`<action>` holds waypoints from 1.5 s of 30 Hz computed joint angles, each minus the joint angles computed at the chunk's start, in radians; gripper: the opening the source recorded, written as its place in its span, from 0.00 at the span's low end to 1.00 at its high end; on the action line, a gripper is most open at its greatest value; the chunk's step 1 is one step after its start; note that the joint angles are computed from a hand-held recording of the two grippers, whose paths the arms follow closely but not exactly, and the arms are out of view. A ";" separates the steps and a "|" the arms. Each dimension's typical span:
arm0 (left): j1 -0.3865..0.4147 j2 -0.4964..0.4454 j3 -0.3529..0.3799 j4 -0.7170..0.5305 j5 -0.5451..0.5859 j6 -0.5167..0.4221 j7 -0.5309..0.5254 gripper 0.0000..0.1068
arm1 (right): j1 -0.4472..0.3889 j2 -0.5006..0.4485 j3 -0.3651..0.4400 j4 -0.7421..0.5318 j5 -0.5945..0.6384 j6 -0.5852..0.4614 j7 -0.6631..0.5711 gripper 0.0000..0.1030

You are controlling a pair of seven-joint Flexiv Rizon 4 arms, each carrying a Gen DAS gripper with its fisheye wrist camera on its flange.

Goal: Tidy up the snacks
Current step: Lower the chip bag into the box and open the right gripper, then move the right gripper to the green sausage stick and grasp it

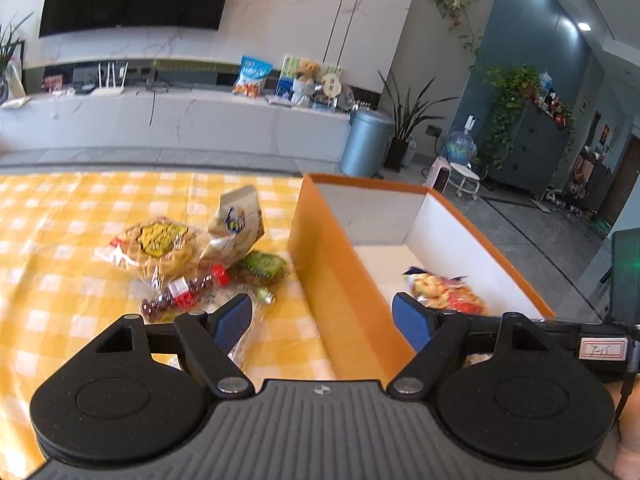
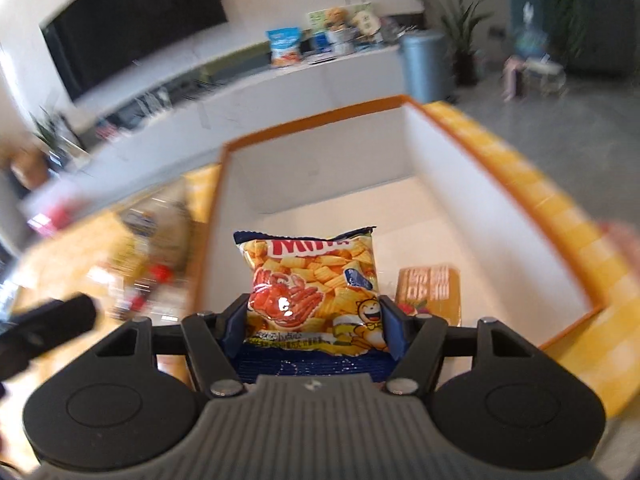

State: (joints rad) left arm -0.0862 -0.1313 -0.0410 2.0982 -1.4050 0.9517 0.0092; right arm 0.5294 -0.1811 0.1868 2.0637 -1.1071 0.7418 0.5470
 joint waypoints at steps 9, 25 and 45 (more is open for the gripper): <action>0.003 -0.014 -0.002 0.005 0.021 0.012 -0.005 0.88 | -0.067 0.037 -0.026 0.070 -0.277 0.199 0.140 0.63; 0.012 -0.004 0.003 0.001 0.106 -0.001 -0.098 0.88 | -0.116 0.058 -0.008 0.087 -0.479 0.200 0.367 0.92; 0.090 0.076 0.070 0.002 0.073 -0.080 -0.155 0.79 | -0.001 0.073 0.053 -0.007 -0.421 0.012 0.296 0.92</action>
State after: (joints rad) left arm 0.0040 -0.0556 0.0287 2.1005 -1.3317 0.8714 -0.1458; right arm 0.5284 -0.1084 0.2396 2.0567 -1.5282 0.7533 0.8435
